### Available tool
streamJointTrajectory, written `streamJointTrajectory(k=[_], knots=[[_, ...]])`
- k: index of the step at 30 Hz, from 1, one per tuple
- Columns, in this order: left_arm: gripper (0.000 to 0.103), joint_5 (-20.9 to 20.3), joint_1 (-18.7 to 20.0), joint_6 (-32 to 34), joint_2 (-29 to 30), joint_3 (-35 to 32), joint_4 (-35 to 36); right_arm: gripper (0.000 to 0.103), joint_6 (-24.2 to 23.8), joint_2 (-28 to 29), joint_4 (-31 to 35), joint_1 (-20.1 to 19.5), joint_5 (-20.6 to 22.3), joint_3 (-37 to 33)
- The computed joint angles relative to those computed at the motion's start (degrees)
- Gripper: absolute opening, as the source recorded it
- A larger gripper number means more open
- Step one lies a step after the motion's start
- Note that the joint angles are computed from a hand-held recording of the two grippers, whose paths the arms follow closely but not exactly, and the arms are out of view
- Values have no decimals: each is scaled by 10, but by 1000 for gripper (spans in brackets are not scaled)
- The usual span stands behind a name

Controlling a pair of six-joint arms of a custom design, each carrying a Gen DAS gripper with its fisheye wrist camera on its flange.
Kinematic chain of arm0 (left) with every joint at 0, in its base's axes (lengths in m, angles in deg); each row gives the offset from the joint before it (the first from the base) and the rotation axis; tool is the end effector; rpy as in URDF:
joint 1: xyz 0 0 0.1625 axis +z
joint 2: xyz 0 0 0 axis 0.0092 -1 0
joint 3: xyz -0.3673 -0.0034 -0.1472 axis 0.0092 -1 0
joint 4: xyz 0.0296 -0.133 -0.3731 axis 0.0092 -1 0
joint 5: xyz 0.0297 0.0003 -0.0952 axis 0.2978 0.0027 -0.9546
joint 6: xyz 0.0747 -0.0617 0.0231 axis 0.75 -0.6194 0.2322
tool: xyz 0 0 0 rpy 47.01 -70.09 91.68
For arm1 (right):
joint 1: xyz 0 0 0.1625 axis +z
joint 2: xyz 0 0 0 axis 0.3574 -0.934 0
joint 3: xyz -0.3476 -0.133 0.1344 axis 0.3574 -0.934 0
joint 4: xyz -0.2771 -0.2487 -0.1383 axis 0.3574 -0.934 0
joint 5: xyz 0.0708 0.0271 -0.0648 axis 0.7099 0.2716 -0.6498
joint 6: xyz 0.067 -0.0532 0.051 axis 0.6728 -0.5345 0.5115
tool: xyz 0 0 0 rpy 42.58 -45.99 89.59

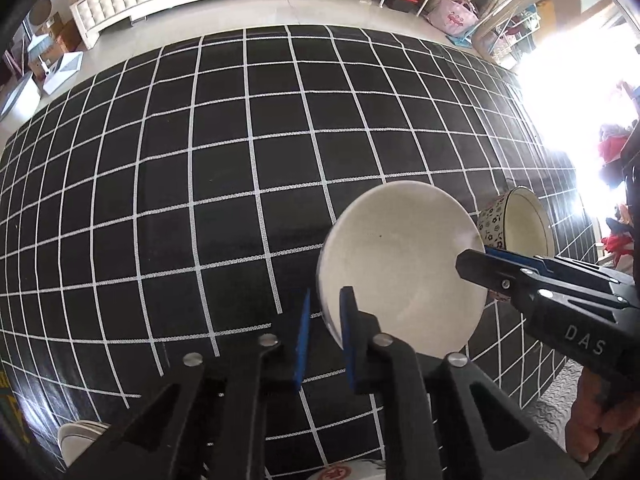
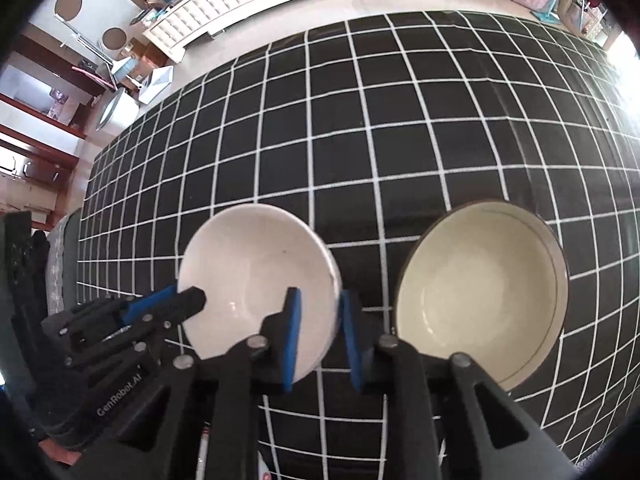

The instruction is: Organize plates and bowls

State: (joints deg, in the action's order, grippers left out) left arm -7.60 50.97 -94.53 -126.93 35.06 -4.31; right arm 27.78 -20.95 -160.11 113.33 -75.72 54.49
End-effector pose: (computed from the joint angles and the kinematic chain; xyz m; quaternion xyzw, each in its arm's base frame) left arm -0.0746 -0.3907 0.4255 0.0936 0.9545 -0.0742 0.2734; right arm 0.4740 -0.3625 0.0058 0.0316 -0.9640 0.0887 0.2488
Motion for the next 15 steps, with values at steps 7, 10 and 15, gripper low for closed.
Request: streamJointTrajectory(k=[7,10,15], knots=[[9,0,-2,-1,-7,24,-16,12,-1,-16,-22,-11,16,31],[9,5,-2,4,-8,32,-24,12,-4,-19,-27,-12,16,34],[9,6,-5,4,-13,38,-24,12,-6,-19,-30,-10,6,38]])
